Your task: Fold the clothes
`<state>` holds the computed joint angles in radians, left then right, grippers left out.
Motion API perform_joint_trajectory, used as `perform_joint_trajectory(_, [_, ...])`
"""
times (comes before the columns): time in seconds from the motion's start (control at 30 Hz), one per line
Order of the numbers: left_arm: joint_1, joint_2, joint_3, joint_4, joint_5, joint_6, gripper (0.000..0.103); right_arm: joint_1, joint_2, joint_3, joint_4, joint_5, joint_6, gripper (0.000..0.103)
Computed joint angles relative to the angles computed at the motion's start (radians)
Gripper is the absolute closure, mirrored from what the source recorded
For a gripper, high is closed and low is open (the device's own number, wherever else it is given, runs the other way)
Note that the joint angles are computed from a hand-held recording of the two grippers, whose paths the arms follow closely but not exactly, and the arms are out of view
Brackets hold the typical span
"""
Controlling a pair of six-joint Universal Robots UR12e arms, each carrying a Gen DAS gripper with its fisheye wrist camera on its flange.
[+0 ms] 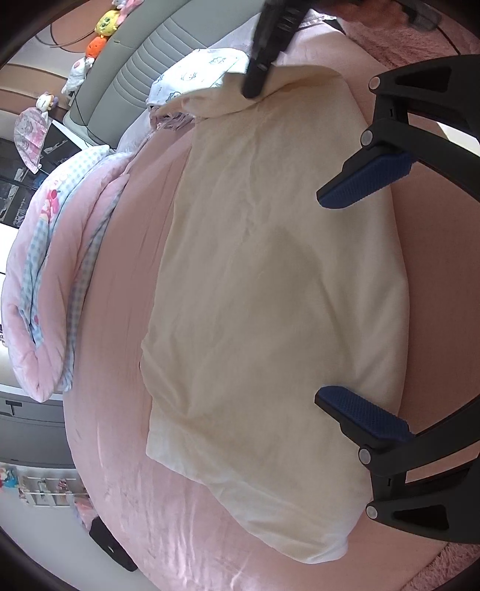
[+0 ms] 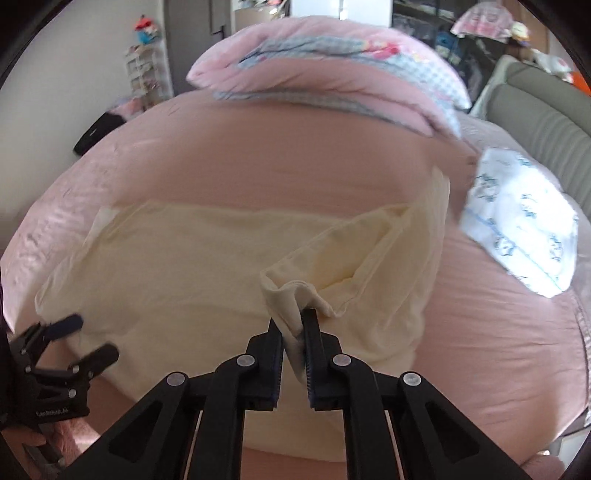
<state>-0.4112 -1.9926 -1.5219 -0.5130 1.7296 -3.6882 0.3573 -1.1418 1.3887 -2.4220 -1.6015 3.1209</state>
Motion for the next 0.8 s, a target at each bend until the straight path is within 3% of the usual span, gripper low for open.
perform_joint_trajectory(0.1, [0.003,0.003,-0.005,0.006,-0.013,0.005,0.005,0.019,0.024,-0.012,0.121,-0.002,-0.062,0.089])
perform_joint_trajectory(0.17, [0.006,0.006,-0.008,0.009,-0.031,0.006,0.005,0.005,0.002,0.012,0.099,0.054,-0.076,0.08])
perform_joint_trajectory(0.23, [0.013,0.009,-0.012,0.025,-0.069,-0.009,0.005,-0.02,-0.028,0.036,0.092,0.153,-0.081,0.063])
perform_joint_trajectory(0.33, [0.021,0.004,0.001,0.049,-0.135,-0.036,0.005,-0.061,-0.087,0.082,0.094,0.329,-0.157,0.05])
perform_joint_trajectory(0.43, [0.025,-0.028,0.052,0.073,-0.226,-0.012,0.005,-0.082,-0.144,0.152,0.016,0.327,-0.18,0.049])
perform_joint_trajectory(0.5, [0.023,-0.065,0.12,0.016,-0.282,0.038,0.005,-0.101,-0.155,0.178,-0.027,0.274,-0.104,0.049])
perform_joint_trajectory(0.6, [0.01,-0.131,0.235,-0.077,-0.337,0.126,0.005,-0.123,-0.13,0.156,-0.007,0.128,0.033,0.049])
perform_joint_trajectory(0.73, [-0.014,-0.206,0.36,-0.163,-0.347,0.215,0.006,-0.172,-0.096,0.14,-0.003,0.164,0.156,0.049])
perform_joint_trajectory(0.77, [-0.018,-0.218,0.383,-0.193,-0.345,0.228,0.01,-0.18,-0.089,0.134,-0.01,0.174,0.164,0.049])
perform_joint_trajectory(0.8, [-0.023,-0.229,0.406,-0.224,-0.342,0.239,0.034,-0.186,-0.081,0.128,-0.017,0.183,0.171,0.049])
